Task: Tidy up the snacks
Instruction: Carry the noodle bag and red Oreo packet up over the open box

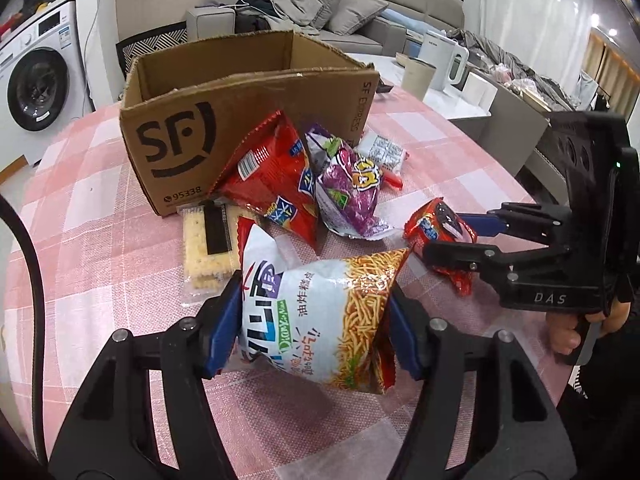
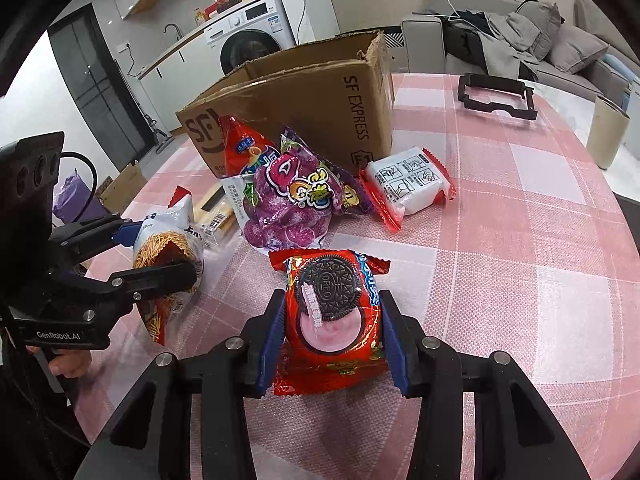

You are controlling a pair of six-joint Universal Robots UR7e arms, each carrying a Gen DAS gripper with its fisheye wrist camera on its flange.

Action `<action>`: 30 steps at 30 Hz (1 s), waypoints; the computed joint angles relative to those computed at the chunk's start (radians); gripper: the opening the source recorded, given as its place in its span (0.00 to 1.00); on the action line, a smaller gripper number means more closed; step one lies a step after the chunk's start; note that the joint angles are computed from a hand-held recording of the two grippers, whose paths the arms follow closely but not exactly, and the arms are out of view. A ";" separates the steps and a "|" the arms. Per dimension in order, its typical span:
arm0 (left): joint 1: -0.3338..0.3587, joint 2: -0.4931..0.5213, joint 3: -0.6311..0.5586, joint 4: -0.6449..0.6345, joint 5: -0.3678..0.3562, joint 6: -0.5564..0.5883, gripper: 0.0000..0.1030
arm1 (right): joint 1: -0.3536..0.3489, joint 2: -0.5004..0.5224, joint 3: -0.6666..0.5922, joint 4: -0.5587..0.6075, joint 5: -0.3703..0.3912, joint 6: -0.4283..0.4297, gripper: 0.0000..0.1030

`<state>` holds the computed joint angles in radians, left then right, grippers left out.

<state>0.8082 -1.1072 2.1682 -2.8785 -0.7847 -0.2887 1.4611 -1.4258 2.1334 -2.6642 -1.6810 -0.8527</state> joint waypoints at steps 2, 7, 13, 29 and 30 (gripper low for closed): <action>-0.007 -0.013 0.010 -0.007 0.009 -0.004 0.60 | 0.000 -0.009 0.003 0.002 0.005 0.002 0.44; -0.028 -0.048 0.033 -0.016 0.036 -0.021 0.60 | -0.005 -0.034 0.010 0.006 0.035 0.007 0.44; -0.052 -0.074 0.046 -0.022 0.079 -0.044 0.60 | -0.004 -0.059 0.012 0.016 0.068 0.015 0.44; -0.086 -0.129 0.018 0.004 0.187 -0.045 0.60 | 0.051 -0.075 -0.022 0.019 0.114 0.062 0.44; -0.086 -0.128 0.014 0.002 0.190 -0.042 0.60 | 0.056 -0.072 -0.027 0.019 0.117 0.065 0.44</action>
